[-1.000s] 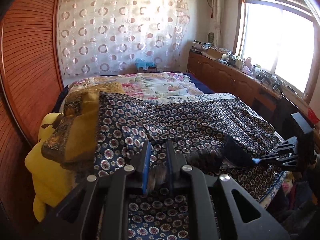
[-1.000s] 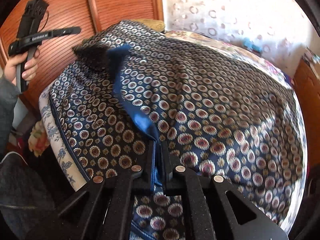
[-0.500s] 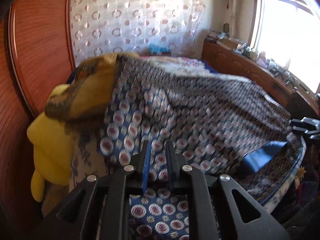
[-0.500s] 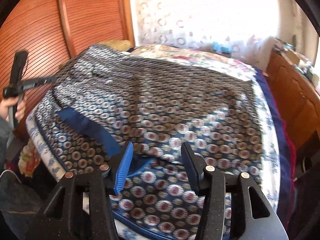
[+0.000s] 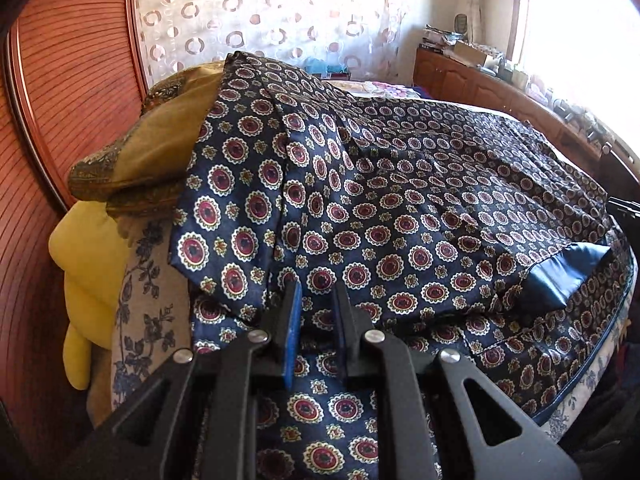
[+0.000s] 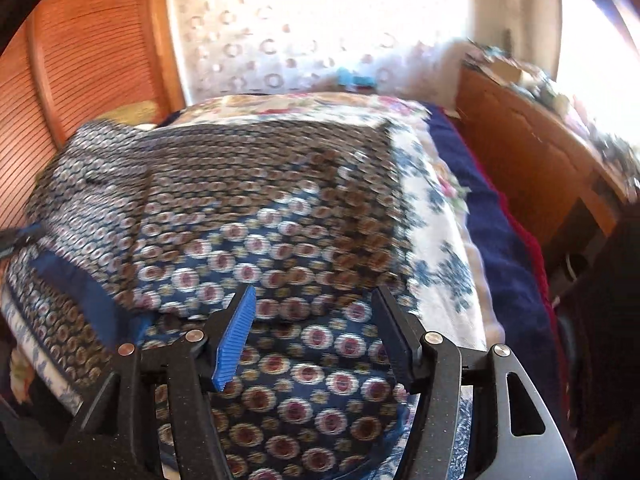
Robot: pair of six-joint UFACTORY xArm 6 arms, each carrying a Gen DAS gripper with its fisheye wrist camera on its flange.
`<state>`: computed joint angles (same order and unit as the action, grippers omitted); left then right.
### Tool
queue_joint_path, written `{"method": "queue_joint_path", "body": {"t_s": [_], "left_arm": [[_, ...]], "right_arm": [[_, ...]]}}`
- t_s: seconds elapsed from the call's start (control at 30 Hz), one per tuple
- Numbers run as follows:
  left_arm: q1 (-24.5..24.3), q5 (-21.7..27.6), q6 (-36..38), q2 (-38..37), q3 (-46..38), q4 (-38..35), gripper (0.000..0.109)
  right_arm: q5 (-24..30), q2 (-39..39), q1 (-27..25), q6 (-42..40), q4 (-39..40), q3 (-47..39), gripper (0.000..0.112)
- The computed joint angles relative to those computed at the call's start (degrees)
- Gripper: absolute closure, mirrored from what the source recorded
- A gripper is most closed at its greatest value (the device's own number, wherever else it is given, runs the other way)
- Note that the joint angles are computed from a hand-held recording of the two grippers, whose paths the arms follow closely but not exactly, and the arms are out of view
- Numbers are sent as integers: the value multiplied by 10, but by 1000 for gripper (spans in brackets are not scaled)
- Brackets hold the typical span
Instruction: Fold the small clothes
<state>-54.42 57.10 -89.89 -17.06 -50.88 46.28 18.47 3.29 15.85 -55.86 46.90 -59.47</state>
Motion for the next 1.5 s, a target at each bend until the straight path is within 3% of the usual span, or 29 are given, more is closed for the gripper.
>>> {"method": "queue_joint_path", "body": {"t_s": [0.3,0.77,0.9,1.17,1.4,1.5], "left_arm": [[1,-6,-12,-7,9,6,94],[6,-32,-43,-36,38,14,93],[-14,-4,-82,-59,44,39,93],[-72,127,-113,-85,22,77,93],[-41,124,-83,-85,26,49,93],[-37,129,-87,-78,25,51,88]], "right_arm": [[70,39,-26,61,-6,-55,51],[-10,73,6,160,-137,-64,50],[-39,72,14,191,-189,-50,48],[-42,73,16,178,-174,-48,47],[-41,74,15,177,-173,-49,47],[-41,73,15,175,-172,-49,47]]}}
